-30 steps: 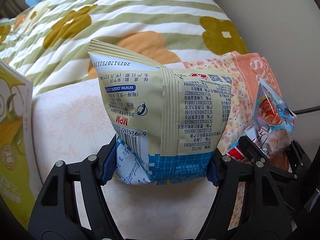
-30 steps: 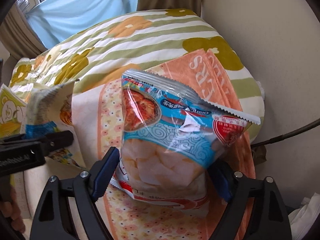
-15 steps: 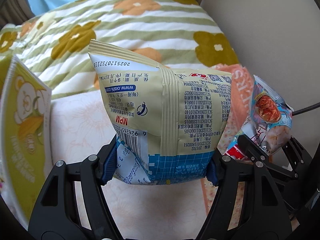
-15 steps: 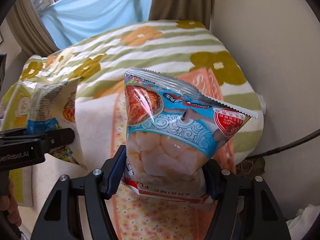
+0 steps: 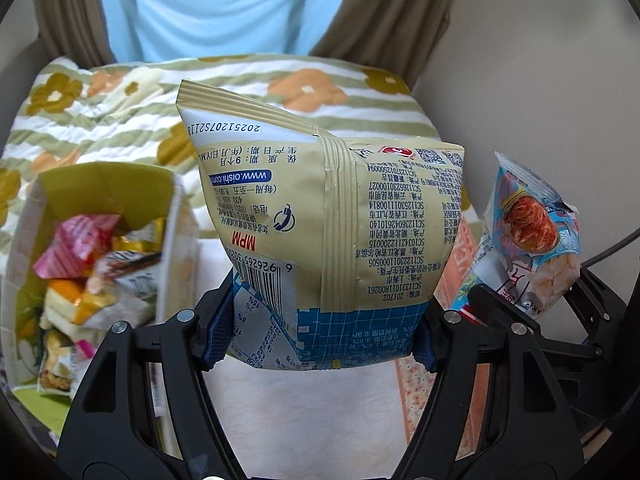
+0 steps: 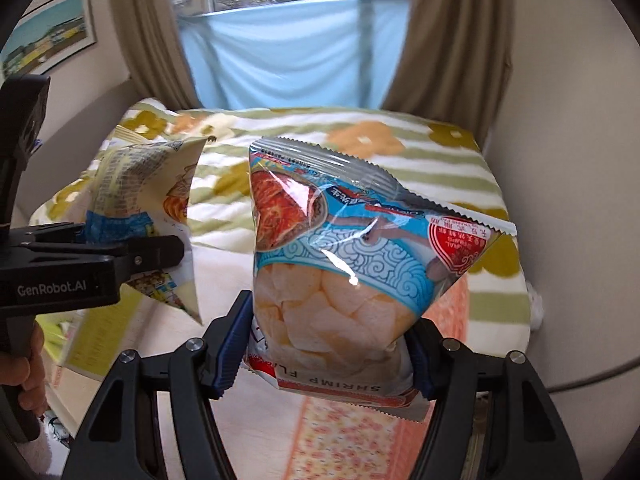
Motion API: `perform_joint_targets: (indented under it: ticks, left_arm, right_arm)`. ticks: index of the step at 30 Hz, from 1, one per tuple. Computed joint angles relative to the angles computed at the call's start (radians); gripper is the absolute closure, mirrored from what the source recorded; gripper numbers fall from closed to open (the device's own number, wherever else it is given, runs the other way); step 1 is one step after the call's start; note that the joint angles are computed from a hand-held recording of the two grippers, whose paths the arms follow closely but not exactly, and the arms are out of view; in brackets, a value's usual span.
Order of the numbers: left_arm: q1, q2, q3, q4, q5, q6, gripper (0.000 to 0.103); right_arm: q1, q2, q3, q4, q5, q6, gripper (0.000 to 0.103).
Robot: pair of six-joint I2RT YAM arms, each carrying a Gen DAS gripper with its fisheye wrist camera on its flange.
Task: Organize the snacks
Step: 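Carry both bags over the box and open both tools to drop them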
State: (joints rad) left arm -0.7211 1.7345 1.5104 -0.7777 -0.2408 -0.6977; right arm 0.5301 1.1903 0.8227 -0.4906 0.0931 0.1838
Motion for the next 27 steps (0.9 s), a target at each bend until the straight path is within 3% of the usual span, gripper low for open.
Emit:
perform_joint_targets:
  ticks: [6, 13, 22, 27]
  left_arm:
    - [0.121, -0.207, -0.117, -0.012, 0.031, 0.093, 0.035]
    - [0.459, -0.429, -0.265, -0.077, 0.207, 0.316, 0.035]
    - [0.909, -0.397, -0.342, -0.102, 0.434, 0.677, 0.035]
    - [0.963, -0.313, -0.351, -0.094, 0.464, 0.762, 0.035]
  right_arm:
    - [0.184, 0.055, 0.169, -0.05, 0.079, 0.071, 0.04]
    - [0.375, 0.266, 0.427, -0.066, 0.168, 0.165, 0.04]
    - [0.528, 0.655, 0.817, -0.11, 0.195, 0.262, 0.04]
    - [0.567, 0.769, 0.921, -0.15, 0.193, 0.359, 0.04]
